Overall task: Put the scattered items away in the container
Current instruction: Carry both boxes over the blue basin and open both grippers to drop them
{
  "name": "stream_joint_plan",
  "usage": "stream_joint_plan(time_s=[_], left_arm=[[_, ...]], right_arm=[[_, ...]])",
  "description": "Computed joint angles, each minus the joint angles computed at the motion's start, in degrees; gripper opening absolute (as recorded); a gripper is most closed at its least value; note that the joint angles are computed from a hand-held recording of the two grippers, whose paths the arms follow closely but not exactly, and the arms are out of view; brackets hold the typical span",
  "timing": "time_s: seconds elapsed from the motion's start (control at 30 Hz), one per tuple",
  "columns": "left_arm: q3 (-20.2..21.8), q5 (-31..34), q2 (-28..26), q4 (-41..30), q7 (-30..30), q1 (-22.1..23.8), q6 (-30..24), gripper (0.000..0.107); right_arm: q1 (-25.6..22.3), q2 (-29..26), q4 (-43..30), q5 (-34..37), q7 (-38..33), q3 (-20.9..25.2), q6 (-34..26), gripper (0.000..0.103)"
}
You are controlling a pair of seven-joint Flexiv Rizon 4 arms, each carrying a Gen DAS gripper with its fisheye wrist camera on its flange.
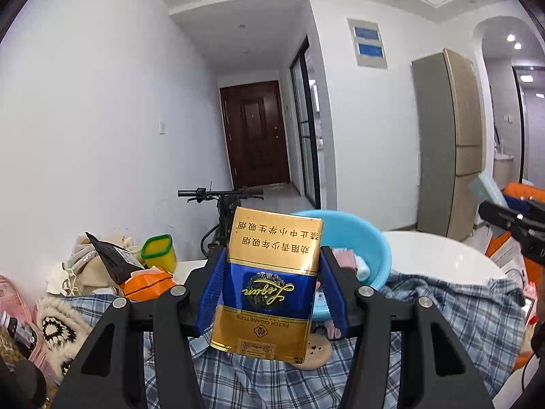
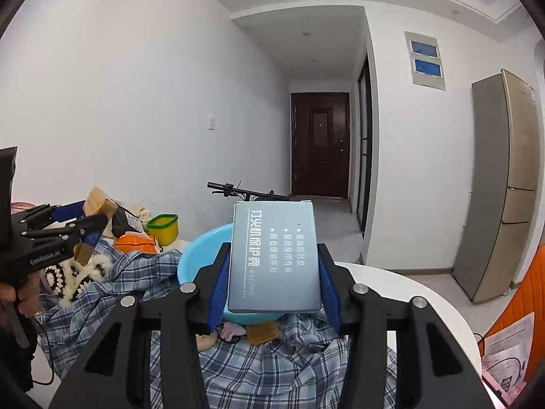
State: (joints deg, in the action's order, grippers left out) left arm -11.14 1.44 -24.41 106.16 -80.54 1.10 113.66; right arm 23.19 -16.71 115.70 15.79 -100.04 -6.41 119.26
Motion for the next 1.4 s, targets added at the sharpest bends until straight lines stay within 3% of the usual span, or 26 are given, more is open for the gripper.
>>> stream_joint_plan(time_s=[0.13, 0.27, 0.37, 0.53, 0.63, 0.7, 0.77, 0.83, 0.9, 0.97, 1.07, 1.13, 1.2, 1.27, 1.4], left_arm=[[-4.68, 3.71, 0.26, 0.96, -3.24, 5.03, 1.00, 0.056], [-8.13, 5.79, 0.10, -3.22, -3.50, 8.07, -1.95, 0.056], [-3.90, 1.45, -2.19, -9.84, -1.55, 2.98, -3.68, 0.056], [-2.55, -5.87, -8.62, -24.00, 0.60, -0.85, -9.80, 0.056], [5.84, -12.31, -13.14, -34.05, 0.81, -7.51, -15.62, 0.056], [7.71, -14.37, -15.88, -39.83, 0.34, -8.76, -19.84, 0.056], [4.76, -16.40, -17.51, -43.60, 3.66, -7.42, -24.88, 0.056], [8.09, -15.05, -19.24, -47.21, 1.31, -8.97, -27.33, 0.056], [13.59, -14.45, -21.44, -51.49, -0.77, -11.47, -30.19, 0.056], [15.16, -13.47, -23.48, -56.89, -1.63, -11.68, -38.99, 0.056], [13.34, -12.49, -27.20, -67.71, 1.72, -10.07, -61.13, 0.056], [12.41, -10.94, -27.85, -69.79, 3.59, -9.39, -69.56, 0.056], [11.64, -9.70, -27.55, -69.39, 4.82, -8.88, -73.19, 0.056], [11.46, -8.88, -28.11, -70.65, 4.48, -8.78, -75.72, 0.056], [10.41, -8.29, -27.84, -69.75, 4.08, -8.65, -73.50, 0.056]], right_arm=[[-4.39, -0.90, 0.30, -2.76, 5.31, 4.13, 2.25, 0.045], [-7.13, -1.01, -1.49, -7.67, 9.29, 5.90, 1.71, 0.045], [-5.82, -2.40, -6.35, -9.39, 8.93, 3.67, 0.05, 0.045], [-2.39, -6.45, -18.56, -9.50, 13.07, -2.73, -8.92, 0.045], [1.50, -9.69, -25.30, -9.59, 17.00, -9.79, -13.67, 0.045], [-1.10, -11.60, -29.71, -11.79, 19.76, -7.91, -16.61, 0.045], [-5.47, -13.31, -33.73, -13.38, 22.32, -3.26, -18.91, 0.045], [-10.03, -14.65, -37.02, -15.59, 23.31, 2.39, -21.74, 0.045], [-12.50, -16.25, -40.29, -18.35, 23.61, 5.42, -25.49, 0.045], [-16.16, -18.26, -44.79, -21.08, 22.35, 10.72, -32.25, 0.045], [-21.66, -21.96, -54.68, -19.91, 17.01, 20.79, -51.49, 0.045], [-23.56, -23.83, -60.60, -16.17, 13.94, 24.48, -65.45, 0.045], [-23.05, -24.16, -62.01, -15.53, 12.29, 23.62, -71.85, 0.045], [-20.84, -23.58, -60.64, -17.45, 12.53, 19.88, -73.37, 0.045], [-19.93, -23.88, -61.90, -14.23, 11.03, 17.90, -76.35, 0.045]])
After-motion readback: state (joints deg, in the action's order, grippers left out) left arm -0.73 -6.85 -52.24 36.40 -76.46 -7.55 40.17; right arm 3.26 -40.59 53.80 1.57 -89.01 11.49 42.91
